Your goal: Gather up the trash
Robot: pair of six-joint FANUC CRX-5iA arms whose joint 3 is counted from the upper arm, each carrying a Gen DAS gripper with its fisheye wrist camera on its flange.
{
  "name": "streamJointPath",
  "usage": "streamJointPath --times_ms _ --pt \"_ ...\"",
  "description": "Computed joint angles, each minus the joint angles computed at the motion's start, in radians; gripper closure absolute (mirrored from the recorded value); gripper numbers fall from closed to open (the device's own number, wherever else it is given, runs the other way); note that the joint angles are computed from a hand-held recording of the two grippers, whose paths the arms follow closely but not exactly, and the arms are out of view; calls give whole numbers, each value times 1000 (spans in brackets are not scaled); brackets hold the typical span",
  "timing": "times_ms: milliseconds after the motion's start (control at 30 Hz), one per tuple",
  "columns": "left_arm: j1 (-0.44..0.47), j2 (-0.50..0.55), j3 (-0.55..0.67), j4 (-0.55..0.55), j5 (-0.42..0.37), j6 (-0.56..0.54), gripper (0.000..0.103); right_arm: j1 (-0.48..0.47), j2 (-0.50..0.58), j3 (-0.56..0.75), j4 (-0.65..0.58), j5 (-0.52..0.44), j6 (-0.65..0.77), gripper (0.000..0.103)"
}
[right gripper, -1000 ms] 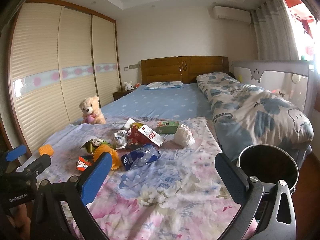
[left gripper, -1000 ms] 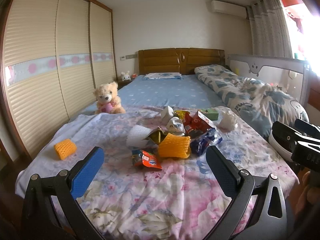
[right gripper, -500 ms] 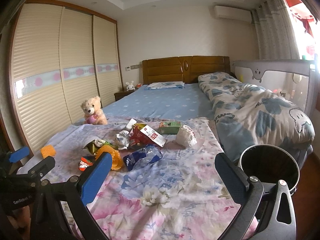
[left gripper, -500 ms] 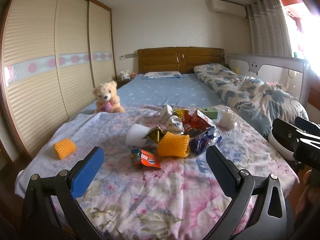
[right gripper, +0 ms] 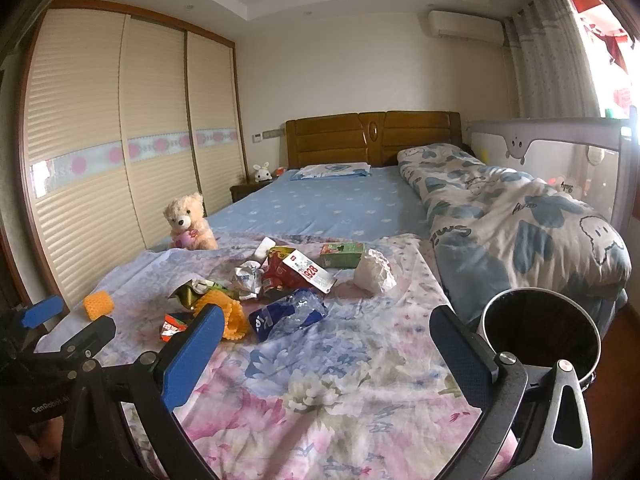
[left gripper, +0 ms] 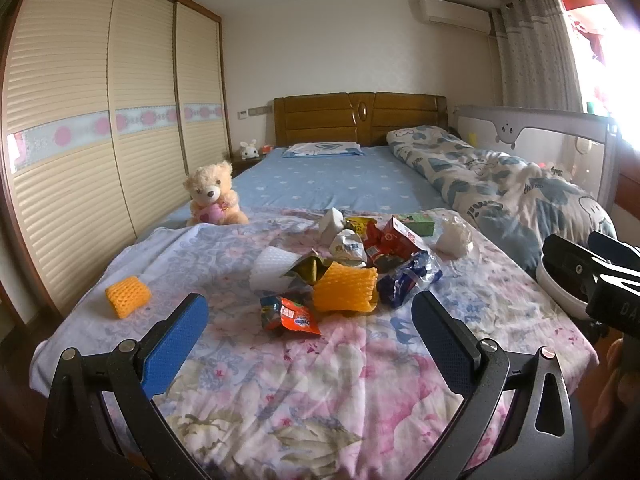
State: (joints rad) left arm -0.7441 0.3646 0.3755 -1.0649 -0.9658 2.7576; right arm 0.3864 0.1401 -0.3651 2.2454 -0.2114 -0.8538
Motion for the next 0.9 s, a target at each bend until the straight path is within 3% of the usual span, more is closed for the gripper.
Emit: streamJointPath --times_ms 500,733,900 --pt "20 7 1 41 0 -21 0 -23 16 21 66 61 -59 0" --pt "83 16 1 142 15 -60 0 -44 51 62 92 135 -85 0" --pt "134 33 0 224 30 -97 0 -26 94 83 -62 155 47 0"
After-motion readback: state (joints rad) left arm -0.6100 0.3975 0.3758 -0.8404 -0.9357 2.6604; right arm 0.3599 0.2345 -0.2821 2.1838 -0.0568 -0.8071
